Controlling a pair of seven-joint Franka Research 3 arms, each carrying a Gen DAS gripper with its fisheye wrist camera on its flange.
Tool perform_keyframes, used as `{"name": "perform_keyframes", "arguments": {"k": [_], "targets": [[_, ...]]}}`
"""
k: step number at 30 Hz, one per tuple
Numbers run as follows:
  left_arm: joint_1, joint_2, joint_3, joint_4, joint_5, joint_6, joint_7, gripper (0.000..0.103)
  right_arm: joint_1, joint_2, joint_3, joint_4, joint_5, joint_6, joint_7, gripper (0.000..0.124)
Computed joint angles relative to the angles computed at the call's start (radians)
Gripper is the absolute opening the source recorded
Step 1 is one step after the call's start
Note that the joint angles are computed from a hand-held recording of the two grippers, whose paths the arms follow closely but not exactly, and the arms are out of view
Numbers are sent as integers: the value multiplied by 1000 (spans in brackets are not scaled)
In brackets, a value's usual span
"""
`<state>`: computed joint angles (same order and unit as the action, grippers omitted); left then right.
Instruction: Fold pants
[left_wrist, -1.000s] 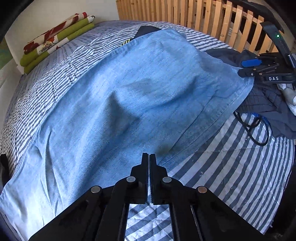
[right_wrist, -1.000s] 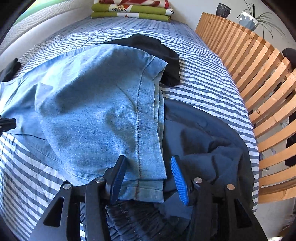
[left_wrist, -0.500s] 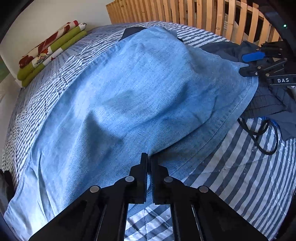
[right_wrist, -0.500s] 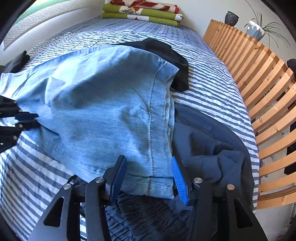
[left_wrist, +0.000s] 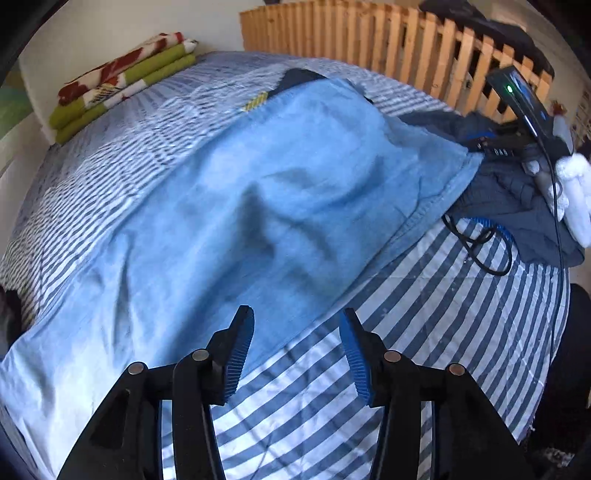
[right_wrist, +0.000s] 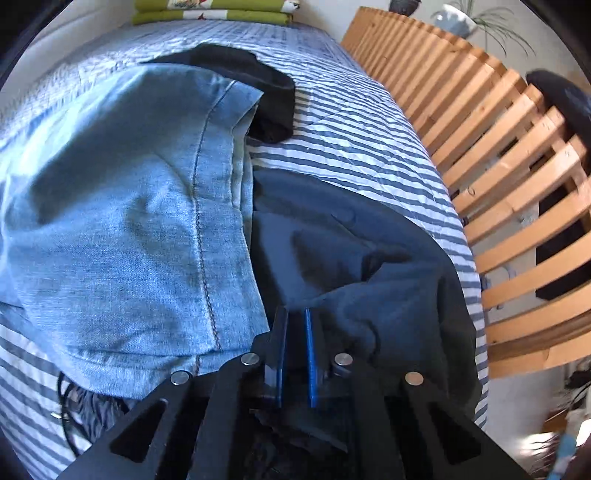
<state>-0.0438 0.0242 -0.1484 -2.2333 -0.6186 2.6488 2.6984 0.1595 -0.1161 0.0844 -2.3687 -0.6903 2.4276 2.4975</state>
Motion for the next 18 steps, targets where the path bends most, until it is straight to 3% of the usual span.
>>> {"name": "perform_keyframes", "arguments": {"k": [3,6,9,13,15,18], "targets": [[58,-61,66,-34,-52,6,12,52,15,-66,32,-28,-38,-22,34,20],[117,-84,129,-53,-26,21,-43,52,37,-122,59,-56,-21,76,33,34],[171,-74,174,-46,-60,3,-70,52,75,-112,78,-53,77,244,-49,42],[221,-51,188,-55,-22,-23,-62,52,153,47,114,71,222,327,-189,42],[240,-29,184,-49,-9,-64,-80,52,206,159,124,173,271,319,-242,42],[260,3,168,-54,-37,-5,-67,52,285,322,129,340,312,305,-283,42]]}}
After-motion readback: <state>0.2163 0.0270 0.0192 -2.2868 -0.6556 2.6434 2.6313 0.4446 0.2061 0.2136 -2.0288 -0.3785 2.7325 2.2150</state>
